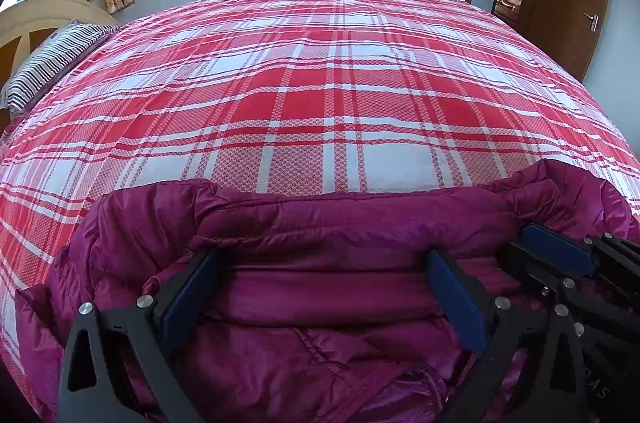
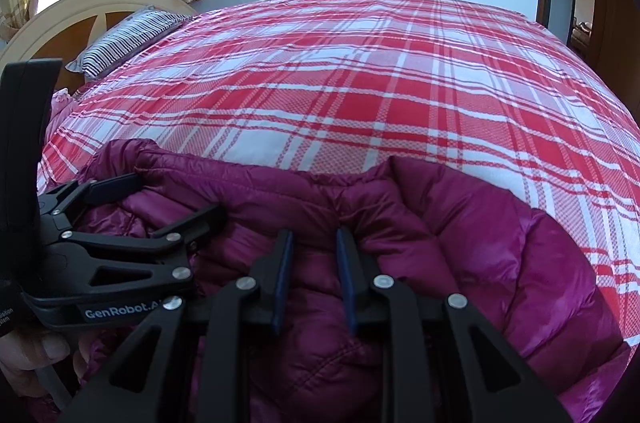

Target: Fold large clothes

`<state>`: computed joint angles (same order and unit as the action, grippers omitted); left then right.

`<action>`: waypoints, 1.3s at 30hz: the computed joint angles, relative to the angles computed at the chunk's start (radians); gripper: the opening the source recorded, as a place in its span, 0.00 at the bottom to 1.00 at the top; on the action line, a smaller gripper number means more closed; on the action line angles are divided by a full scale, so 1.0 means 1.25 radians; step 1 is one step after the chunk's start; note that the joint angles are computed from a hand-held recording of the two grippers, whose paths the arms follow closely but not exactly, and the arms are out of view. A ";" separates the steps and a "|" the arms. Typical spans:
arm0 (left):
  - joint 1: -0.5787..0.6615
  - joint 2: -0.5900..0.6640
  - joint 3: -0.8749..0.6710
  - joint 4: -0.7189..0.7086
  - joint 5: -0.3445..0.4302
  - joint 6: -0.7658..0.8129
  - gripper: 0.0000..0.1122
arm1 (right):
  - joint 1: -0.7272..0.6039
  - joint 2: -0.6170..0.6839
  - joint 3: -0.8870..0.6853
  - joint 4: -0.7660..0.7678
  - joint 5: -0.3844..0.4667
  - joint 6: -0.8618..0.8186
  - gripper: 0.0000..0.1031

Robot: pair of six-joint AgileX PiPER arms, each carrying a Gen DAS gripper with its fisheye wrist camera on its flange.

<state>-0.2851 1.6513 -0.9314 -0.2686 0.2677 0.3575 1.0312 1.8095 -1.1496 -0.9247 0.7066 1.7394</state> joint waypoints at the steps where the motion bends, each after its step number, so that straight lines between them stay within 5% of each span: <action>1: 0.000 0.000 0.000 0.001 0.000 0.000 0.91 | 0.001 0.000 0.000 0.000 0.001 0.001 0.24; 32: -0.005 0.000 0.000 0.035 -0.001 -0.035 0.91 | -0.012 -0.005 0.009 0.010 -0.027 -0.003 0.24; 39: -0.030 -0.005 -0.024 0.192 0.029 -0.179 0.91 | -0.046 -0.008 -0.027 0.133 -0.032 -0.140 0.24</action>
<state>-0.3232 1.6456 -0.9611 -0.0282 0.3042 0.1337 0.9741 1.7989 -1.1831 -0.7583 0.6668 1.5649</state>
